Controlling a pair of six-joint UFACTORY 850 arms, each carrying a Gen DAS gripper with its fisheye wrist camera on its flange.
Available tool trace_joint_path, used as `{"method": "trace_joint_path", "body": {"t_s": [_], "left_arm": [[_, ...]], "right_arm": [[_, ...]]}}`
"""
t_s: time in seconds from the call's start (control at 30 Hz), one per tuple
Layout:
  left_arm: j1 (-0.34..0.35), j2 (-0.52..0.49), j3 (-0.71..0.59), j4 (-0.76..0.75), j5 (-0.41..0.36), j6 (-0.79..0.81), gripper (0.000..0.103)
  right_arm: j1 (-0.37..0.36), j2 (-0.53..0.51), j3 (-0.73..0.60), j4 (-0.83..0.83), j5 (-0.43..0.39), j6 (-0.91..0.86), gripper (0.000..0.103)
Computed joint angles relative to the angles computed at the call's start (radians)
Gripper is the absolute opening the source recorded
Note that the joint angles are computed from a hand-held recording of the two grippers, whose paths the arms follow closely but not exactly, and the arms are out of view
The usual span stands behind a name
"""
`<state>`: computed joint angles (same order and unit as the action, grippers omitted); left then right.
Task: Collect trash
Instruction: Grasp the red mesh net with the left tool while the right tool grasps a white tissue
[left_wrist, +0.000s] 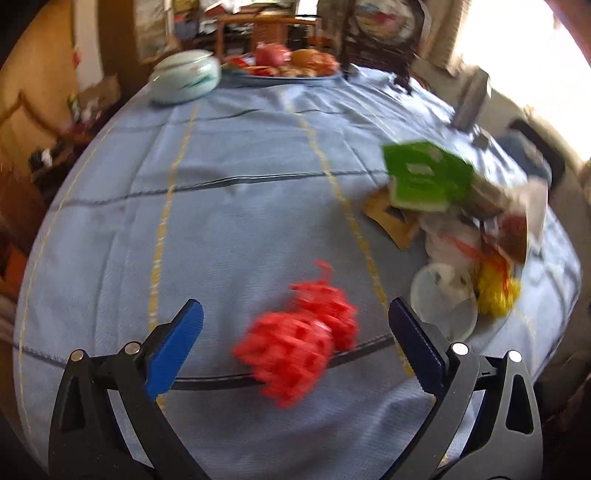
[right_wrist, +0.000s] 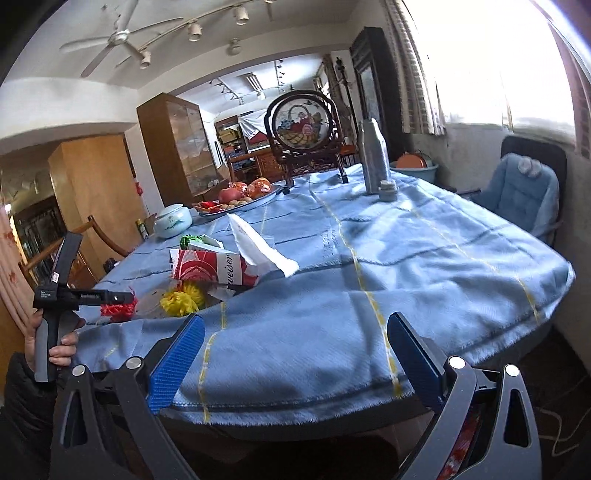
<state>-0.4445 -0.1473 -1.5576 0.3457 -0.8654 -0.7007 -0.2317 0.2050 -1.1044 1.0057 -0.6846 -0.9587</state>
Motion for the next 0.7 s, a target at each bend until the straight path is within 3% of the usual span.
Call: {"method": "trace_joint_path", "body": {"t_s": [0.27,0.43,0.5,0.7], "left_arm": [[-0.027,-0.009,0.017,0.073,-0.02,-0.072,0.092],[-0.021,-0.015,0.012,0.036,-0.028,-0.041,0.091],[-0.011,-0.031,-0.006,-0.018,-0.036,0.024,0.097],[-0.017,-0.048,-0.025,-0.022,-0.061,0.069,0.097]], "right_arm": [[0.034,-0.078,-0.075,0.046,-0.015,0.02,0.097],[0.094,-0.165,-0.159,0.04,-0.015,0.034,0.094],[0.131,-0.202,-0.199,0.005,-0.001,0.05,0.092],[0.223,-0.296,-0.307,-0.173,0.065,0.144,0.079]]}}
